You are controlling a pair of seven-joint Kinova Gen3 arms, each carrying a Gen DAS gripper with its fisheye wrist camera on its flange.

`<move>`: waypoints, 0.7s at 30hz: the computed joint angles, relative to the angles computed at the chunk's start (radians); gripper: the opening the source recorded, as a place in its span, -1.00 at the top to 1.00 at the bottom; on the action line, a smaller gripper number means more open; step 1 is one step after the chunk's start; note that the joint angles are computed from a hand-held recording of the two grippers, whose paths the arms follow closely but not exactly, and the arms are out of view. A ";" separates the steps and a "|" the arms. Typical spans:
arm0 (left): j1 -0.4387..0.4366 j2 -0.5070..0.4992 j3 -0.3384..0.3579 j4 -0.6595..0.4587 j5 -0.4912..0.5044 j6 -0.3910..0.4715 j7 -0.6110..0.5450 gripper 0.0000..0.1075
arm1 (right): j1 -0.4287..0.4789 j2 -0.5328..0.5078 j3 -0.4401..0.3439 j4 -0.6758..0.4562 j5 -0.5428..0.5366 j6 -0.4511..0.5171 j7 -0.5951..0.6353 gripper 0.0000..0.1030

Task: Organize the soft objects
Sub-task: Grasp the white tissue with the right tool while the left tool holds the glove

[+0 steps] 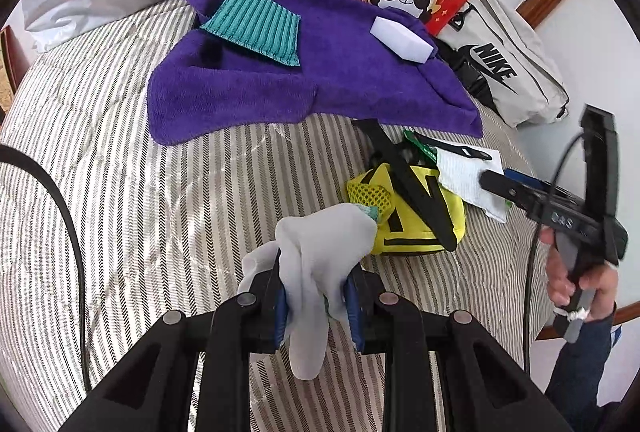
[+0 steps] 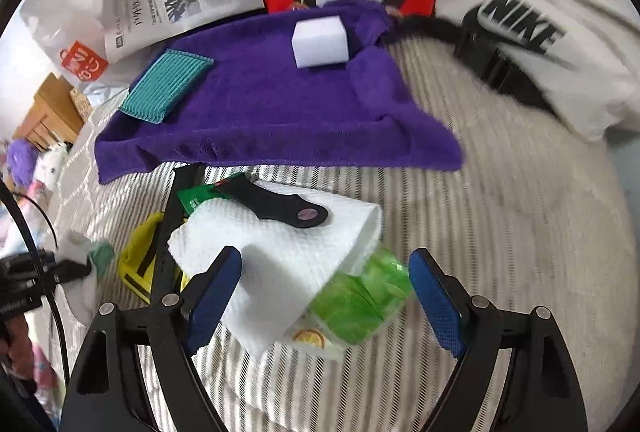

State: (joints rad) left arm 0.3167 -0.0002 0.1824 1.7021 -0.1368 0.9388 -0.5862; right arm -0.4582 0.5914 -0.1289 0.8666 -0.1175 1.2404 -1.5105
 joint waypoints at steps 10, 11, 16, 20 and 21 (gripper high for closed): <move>-0.013 -0.017 -0.007 0.042 0.019 -0.029 0.016 0.54 | 0.029 -0.033 -0.042 0.065 -0.060 -0.072 0.097 0.59; -0.015 -0.022 -0.007 0.049 0.022 -0.036 0.018 0.54 | 0.036 -0.042 -0.043 0.073 -0.069 -0.075 0.106 0.64; -0.024 -0.037 -0.002 0.072 0.027 -0.060 0.026 0.54 | 0.068 -0.078 -0.043 0.097 -0.105 -0.059 0.127 0.76; -0.027 -0.043 0.005 0.077 0.019 -0.059 0.037 0.54 | 0.093 -0.155 -0.042 0.167 -0.117 -0.104 0.161 0.77; -0.027 -0.044 0.007 0.076 0.014 -0.057 0.042 0.54 | 0.101 -0.169 -0.042 0.176 -0.123 -0.109 0.167 0.77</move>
State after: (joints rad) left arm 0.2897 -0.0442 0.1897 1.7782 -0.1230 0.8821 -0.5445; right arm -0.3577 0.4221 -0.1710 1.0421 -0.2401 1.1310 -1.3436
